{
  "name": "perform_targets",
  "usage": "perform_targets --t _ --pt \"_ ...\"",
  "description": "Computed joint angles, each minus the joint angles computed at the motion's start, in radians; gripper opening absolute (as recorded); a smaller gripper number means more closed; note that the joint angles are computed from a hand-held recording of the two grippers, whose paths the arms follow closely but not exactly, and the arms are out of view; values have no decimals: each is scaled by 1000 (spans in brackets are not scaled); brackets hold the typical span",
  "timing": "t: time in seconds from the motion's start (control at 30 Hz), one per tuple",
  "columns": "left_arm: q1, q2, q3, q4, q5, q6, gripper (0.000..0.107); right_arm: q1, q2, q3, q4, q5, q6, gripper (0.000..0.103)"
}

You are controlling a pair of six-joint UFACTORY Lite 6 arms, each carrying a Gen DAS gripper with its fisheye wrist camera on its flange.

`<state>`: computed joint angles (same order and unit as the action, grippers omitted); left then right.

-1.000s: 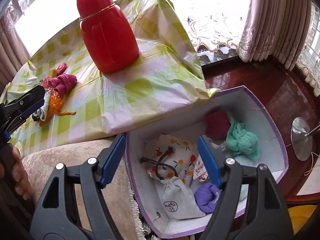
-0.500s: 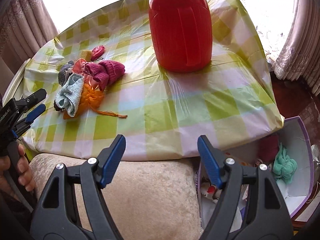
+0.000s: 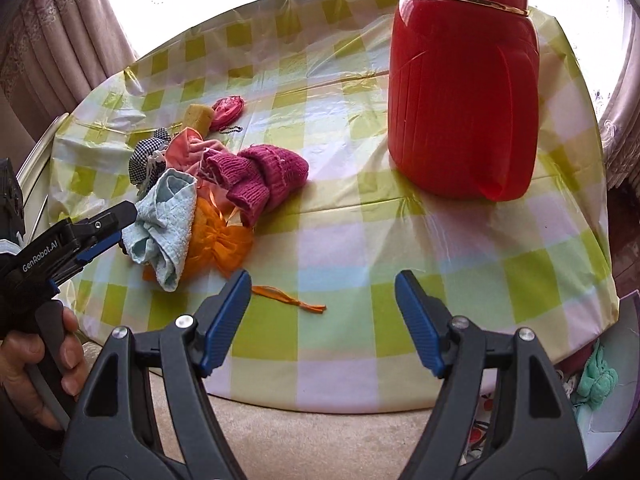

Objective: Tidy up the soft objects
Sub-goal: 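Grasp the light blue towel with the left tool while the right tool grasps the pink knit piece, then carry the blue towel into the white box with the left tool while the right tool releases the knit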

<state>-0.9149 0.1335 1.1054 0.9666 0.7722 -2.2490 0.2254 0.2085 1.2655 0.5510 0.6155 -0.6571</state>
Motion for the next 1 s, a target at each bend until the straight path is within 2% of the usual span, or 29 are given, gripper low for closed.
perform_targets --t 0.27,0.33,0.4,0.57,0.7,1.0 --pt "95 129 88 -98 -75 207 77 88 137 135 -32 -47 81 77" --pt "90 140 98 -95 -67 222 62 108 174 173 -49 -59 108 77" --pt "86 134 89 -71 -81 209 33 126 209 210 -47 -62 119 77" --pt "68 94 31 8 -85 96 26 182 298 300 -63 -85 165 77" --pt "31 37 -31 92 -37 -36 25 213 363 362 -101 -98 218 77" --pt "-45 -48 -106 187 101 -202 25 270 503 525 -268 -100 421 77"
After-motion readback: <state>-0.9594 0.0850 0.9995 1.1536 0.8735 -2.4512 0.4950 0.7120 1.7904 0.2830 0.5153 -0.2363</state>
